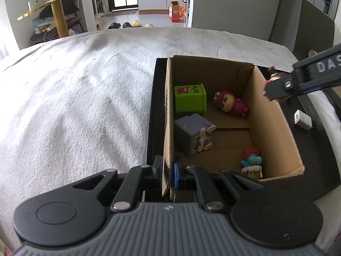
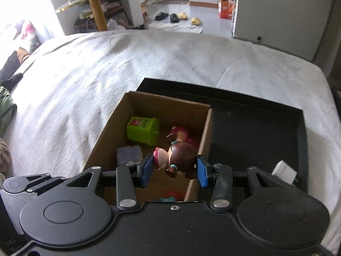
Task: Organize rigid objects
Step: 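Carry the doll into the box and open the right gripper, then move the right gripper back over the tray toward the white charger plug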
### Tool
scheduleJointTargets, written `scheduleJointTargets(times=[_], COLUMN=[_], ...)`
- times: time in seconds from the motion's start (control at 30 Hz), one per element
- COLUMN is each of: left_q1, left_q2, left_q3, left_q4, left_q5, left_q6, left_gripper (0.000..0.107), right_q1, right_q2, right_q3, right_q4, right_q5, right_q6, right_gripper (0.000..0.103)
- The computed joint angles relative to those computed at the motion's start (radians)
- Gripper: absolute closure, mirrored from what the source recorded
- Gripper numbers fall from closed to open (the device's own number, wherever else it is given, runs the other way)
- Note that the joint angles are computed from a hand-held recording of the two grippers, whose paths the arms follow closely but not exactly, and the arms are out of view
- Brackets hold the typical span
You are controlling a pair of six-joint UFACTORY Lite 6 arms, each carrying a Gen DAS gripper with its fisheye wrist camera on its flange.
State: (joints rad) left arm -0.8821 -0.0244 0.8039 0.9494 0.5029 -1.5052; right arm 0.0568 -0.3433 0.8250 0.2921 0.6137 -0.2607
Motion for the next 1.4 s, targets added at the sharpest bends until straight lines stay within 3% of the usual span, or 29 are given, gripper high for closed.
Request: scheduleJointTargets(times=[0.23, 0.33, 0.47, 1.4], left_q1=[0.006, 0.01, 0.013, -0.03], left_q2=[-0.003, 0.001, 0.006, 0.029], left_q3=[-0.005, -0.004, 0.0, 0.035], left_q4=[0.001, -0.002, -0.008, -0.018], left_q5=[-0.011, -0.018, -0.023, 0.051], left_q6=[0.002, 0.004, 0.014, 0.015], left_gripper=[0.098, 0.098, 0.098, 0.097], right_q1=[0.052, 0.018, -0.011, -0.495], right_q2=[0.062, 0.06, 0.038, -0.087], right_q3=[0.041, 0.055, 0.054, -0.091], right_q4=[-0.001, 0.082, 0.072, 0.307], right_q5=[0.0, 0.02, 0.026, 0.151], right_q6=[0.065, 0.016, 0.02, -0.418], right_gripper=[0.059, 0.047, 0.047, 0.042])
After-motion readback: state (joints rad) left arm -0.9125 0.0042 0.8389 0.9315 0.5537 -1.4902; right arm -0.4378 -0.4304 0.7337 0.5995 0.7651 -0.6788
